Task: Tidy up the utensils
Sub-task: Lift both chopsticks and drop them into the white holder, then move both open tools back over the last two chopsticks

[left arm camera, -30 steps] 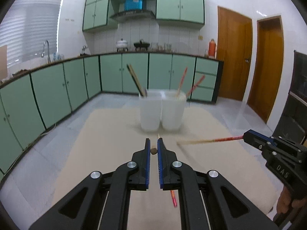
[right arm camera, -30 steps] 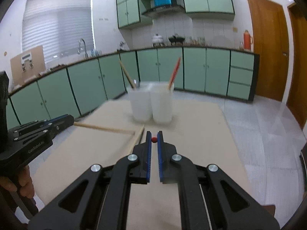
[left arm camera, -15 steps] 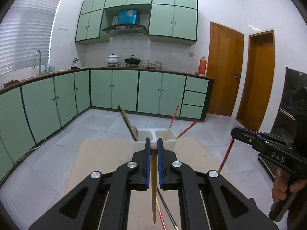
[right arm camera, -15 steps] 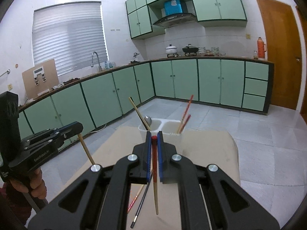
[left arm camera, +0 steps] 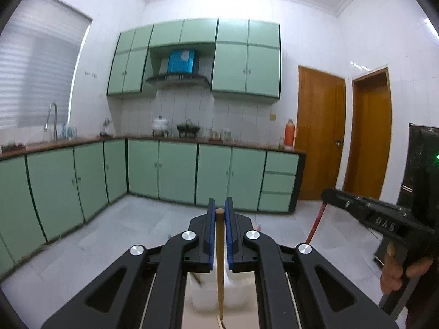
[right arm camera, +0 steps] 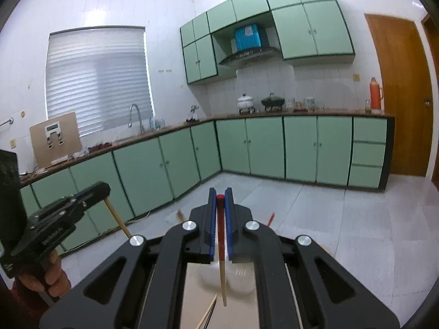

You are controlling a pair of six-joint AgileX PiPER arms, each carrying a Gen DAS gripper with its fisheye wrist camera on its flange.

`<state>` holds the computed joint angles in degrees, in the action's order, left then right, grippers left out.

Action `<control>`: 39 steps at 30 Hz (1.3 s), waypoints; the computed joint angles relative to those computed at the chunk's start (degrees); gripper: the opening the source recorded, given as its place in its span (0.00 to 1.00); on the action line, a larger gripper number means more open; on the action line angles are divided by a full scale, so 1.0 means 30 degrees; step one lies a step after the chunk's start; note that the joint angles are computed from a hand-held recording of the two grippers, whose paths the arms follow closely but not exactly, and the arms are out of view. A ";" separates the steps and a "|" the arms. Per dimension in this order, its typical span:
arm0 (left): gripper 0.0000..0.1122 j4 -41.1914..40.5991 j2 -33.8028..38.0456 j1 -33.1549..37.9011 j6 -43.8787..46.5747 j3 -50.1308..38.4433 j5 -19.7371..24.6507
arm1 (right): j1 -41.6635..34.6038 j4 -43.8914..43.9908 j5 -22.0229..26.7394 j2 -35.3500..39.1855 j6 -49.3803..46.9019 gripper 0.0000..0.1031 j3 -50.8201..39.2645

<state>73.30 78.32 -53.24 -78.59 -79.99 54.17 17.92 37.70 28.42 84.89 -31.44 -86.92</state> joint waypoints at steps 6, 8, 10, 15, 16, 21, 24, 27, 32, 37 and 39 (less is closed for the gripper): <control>0.06 -0.0071 0.2517 0.2775 0.1516 -0.3302 -0.2472 | 0.0215 -0.1087 -0.0264 0.3730 0.1228 0.05 -0.4553; 0.06 0.0027 0.3394 0.3569 0.1436 -0.3764 -0.3090 | 0.0345 -0.1831 -0.0544 0.4765 0.1689 0.05 -0.5421; 0.06 0.0238 0.4140 0.4253 0.0862 -0.3817 -0.3680 | 0.0418 -0.2155 -0.0552 0.5582 0.1931 0.05 -0.5992; 0.06 -0.1042 0.5836 0.5978 0.0349 -0.3959 -0.5098 | 0.0457 -0.2654 -0.0356 0.7365 0.2393 0.05 -0.6663; 0.06 -0.1355 0.5988 0.6240 0.0412 -0.3886 -0.5354 | 0.0444 -0.2557 -0.0304 0.7587 0.2368 0.05 -0.6644; 0.06 -0.3558 0.6838 0.7265 0.1732 -0.3363 -0.6486 | 0.0622 -0.3106 -0.0310 0.8067 0.2845 0.08 -0.5922; 0.08 -0.4323 0.6783 0.7472 0.1901 -0.2853 -0.6582 | 0.0724 -0.3470 -0.0607 0.7873 0.3261 0.11 -0.5000; 0.14 -0.4159 0.6191 0.7432 0.1498 -0.2015 -0.6609 | 0.0834 -0.3745 -0.1486 0.7241 0.3700 0.28 -0.3779; 0.30 -0.2854 0.4371 0.6655 0.0000 -0.0169 -0.6130 | 0.0820 -0.4080 -0.3534 0.5172 0.3755 0.48 -0.1066; 0.47 -0.1158 0.2446 0.4499 -0.1704 0.1686 -0.3874 | 0.0730 -0.2496 -0.6084 0.1885 0.2282 0.67 0.3384; 0.55 -0.0177 0.1472 0.3215 -0.3085 0.2950 -0.2737 | 0.0825 -0.1435 -0.7154 0.0508 0.1214 0.76 0.5428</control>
